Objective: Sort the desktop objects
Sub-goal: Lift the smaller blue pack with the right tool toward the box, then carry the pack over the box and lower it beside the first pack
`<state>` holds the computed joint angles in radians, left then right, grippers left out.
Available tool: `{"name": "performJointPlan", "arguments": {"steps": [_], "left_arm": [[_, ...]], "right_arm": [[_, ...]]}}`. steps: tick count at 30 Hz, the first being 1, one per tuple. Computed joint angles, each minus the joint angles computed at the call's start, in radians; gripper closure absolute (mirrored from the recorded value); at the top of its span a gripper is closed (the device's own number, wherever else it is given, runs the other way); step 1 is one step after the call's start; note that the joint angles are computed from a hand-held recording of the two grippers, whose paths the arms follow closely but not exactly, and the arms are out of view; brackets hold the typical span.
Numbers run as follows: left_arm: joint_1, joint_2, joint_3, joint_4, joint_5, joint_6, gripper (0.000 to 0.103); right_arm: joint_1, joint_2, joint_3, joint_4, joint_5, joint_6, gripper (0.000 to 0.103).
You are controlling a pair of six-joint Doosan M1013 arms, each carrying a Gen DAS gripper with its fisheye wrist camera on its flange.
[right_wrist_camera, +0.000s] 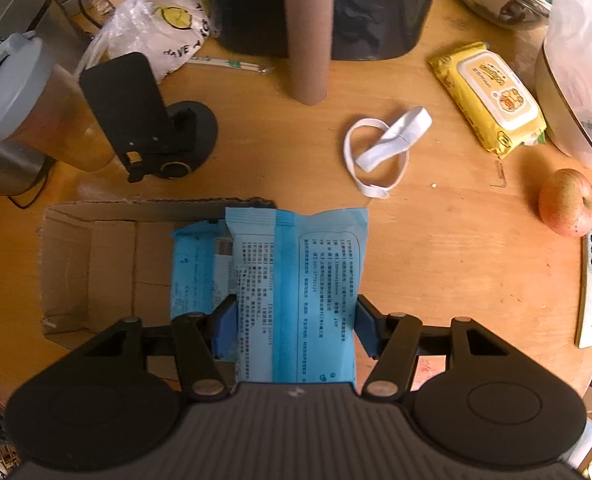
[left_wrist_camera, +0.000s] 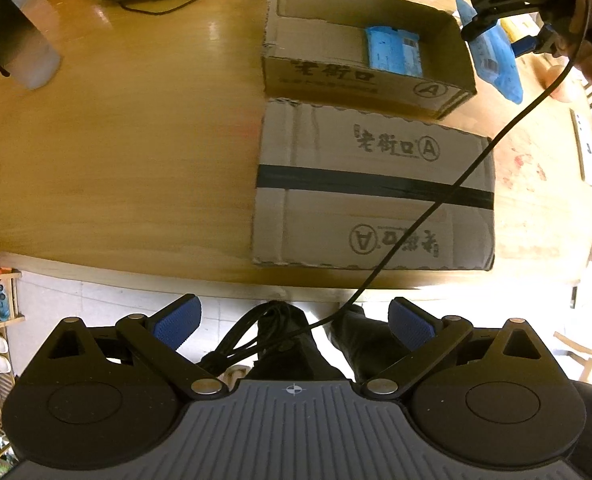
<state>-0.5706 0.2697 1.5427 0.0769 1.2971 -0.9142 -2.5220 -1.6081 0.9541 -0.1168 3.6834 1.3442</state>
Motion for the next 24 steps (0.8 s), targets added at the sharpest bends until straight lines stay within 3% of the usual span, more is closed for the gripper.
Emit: {"name": "performJointPlan", "arguments": {"steps": [24], "left_arm": [[-0.042,-0.034,0.047,0.017,-0.007,-0.062,0.0]], "right_arm": [[-0.053,0.013,-0.032,-0.025,0.019,-0.097,0.045]]}}
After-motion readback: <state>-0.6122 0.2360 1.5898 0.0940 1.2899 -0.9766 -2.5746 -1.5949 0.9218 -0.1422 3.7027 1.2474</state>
